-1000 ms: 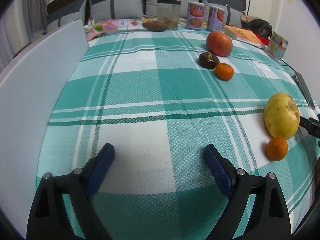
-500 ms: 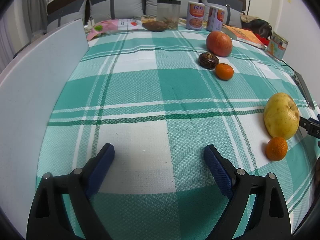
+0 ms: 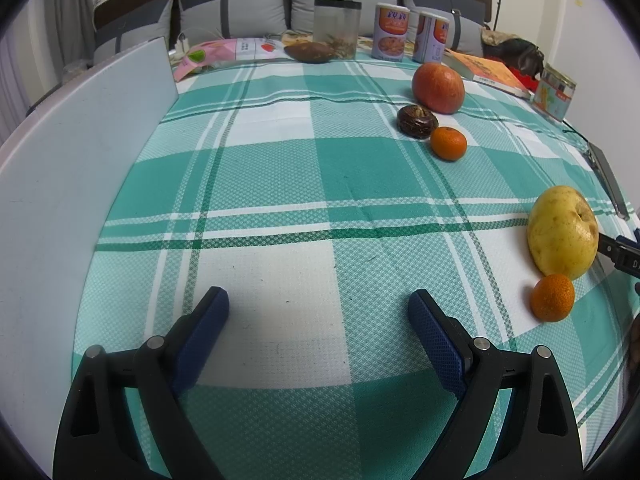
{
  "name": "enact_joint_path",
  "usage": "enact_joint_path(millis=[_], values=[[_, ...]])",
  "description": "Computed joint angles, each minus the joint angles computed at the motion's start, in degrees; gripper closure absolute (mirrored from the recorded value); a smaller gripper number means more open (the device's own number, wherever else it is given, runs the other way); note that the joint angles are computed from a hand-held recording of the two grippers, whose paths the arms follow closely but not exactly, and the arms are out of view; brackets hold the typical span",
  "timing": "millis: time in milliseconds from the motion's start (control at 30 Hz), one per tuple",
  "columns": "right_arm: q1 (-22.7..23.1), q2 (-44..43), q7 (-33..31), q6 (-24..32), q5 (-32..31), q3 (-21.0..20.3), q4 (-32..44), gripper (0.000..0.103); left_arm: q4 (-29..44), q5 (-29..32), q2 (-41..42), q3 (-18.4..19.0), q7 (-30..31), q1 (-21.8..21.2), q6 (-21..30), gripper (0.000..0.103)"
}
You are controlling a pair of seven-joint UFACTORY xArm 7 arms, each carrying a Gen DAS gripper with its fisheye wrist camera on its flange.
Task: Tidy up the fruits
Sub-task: 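Return both grippers over the table near the yellow pear, then grasp the small orange beside the yellow pear with the left gripper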
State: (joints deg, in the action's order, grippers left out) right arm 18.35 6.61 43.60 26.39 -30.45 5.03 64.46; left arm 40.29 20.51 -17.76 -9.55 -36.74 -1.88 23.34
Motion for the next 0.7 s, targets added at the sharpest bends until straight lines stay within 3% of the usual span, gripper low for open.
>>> enact_joint_path(millis=[467,700], values=[[0.0,0.0,-0.1,0.0,0.1,0.0,0.0,0.000,-0.1,-0.6,0.0,0.3,0.6,-0.4,-0.2,0.011],[0.0,0.0,-0.1,0.0,0.1,0.0,0.0,0.000,-3.1,-14.2,-4.6,5.6,13.1,-7.1,0.6,0.011]])
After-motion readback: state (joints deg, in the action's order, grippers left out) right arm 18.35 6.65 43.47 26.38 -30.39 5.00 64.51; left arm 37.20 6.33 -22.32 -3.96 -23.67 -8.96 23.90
